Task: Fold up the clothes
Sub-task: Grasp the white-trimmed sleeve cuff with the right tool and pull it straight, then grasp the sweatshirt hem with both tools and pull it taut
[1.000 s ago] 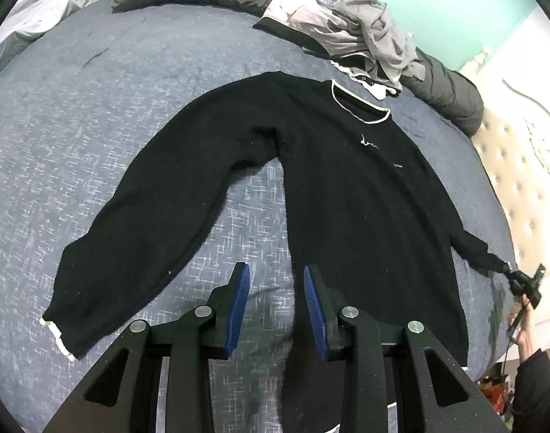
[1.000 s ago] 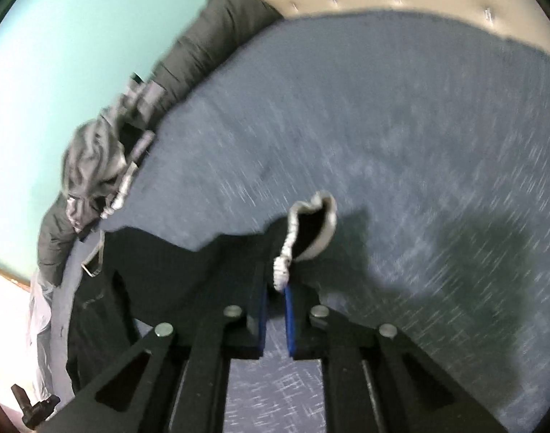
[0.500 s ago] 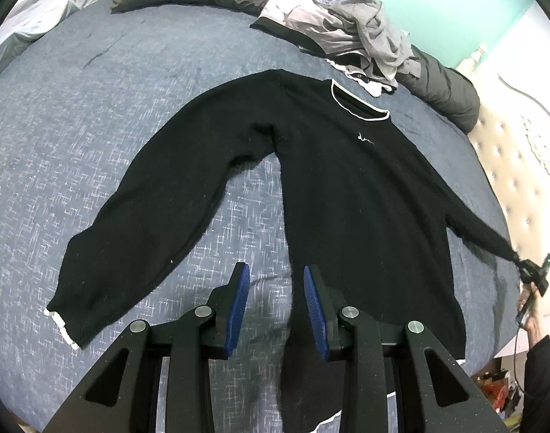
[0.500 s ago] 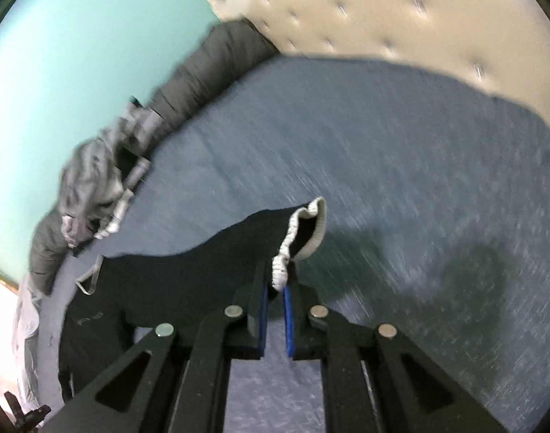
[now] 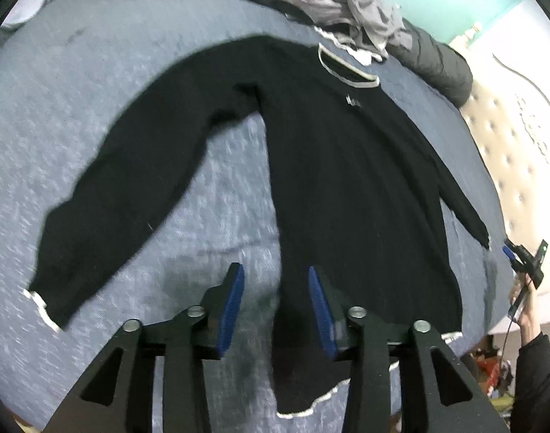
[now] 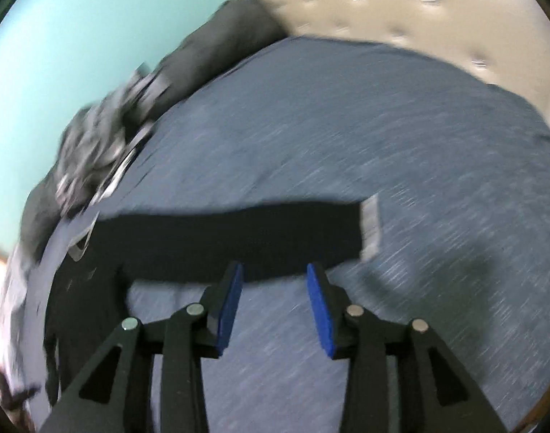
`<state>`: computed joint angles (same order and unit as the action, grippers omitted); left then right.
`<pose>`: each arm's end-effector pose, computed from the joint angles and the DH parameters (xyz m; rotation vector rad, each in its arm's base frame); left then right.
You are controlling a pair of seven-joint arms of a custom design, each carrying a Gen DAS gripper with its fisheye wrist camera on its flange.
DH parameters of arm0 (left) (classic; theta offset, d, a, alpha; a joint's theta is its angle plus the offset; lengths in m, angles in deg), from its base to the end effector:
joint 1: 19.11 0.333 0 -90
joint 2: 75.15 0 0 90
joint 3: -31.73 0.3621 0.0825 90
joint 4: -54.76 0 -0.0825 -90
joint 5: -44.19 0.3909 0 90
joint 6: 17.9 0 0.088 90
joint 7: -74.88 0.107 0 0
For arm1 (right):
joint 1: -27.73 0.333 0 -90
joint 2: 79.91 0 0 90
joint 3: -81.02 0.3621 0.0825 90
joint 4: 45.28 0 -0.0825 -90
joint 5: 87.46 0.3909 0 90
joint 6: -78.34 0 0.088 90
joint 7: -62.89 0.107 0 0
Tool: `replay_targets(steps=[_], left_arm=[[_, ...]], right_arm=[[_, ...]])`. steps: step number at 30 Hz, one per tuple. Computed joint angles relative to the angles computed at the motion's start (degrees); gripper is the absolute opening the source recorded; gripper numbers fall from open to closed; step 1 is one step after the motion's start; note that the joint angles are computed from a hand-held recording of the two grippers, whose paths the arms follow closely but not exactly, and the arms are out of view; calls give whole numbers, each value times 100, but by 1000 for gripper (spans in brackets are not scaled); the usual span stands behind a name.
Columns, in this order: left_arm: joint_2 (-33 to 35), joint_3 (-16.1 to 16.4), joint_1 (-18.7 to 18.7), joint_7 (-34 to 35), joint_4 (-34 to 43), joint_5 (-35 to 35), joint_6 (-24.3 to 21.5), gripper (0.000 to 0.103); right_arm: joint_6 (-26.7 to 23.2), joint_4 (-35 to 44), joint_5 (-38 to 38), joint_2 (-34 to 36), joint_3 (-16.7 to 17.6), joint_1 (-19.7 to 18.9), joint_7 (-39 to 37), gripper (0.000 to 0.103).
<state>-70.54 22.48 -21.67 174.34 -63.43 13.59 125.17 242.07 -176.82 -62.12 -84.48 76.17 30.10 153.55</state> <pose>0.5919 -0.1184 0.4749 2.1148 -2.1021 0.8034 0.5452 -0.0479 0.4938 -1.3358 2.1095 -0.3481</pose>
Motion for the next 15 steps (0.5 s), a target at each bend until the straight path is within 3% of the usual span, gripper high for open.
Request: replay_targets(steps=[4,9,15], left_arm=[[-51,-26,-34,31,-204,-51,-187,44],[-211,-30,-128,3,-480,180,-292,44],[-445,45,-152,97,-745,-54,-491,44]], right_arm=[[-754,63,772,-106,128,410,-789,41],[-1251,83,540,-127,402,678,-711,44],[-1912,69,343,-226,518,887,-452,47]])
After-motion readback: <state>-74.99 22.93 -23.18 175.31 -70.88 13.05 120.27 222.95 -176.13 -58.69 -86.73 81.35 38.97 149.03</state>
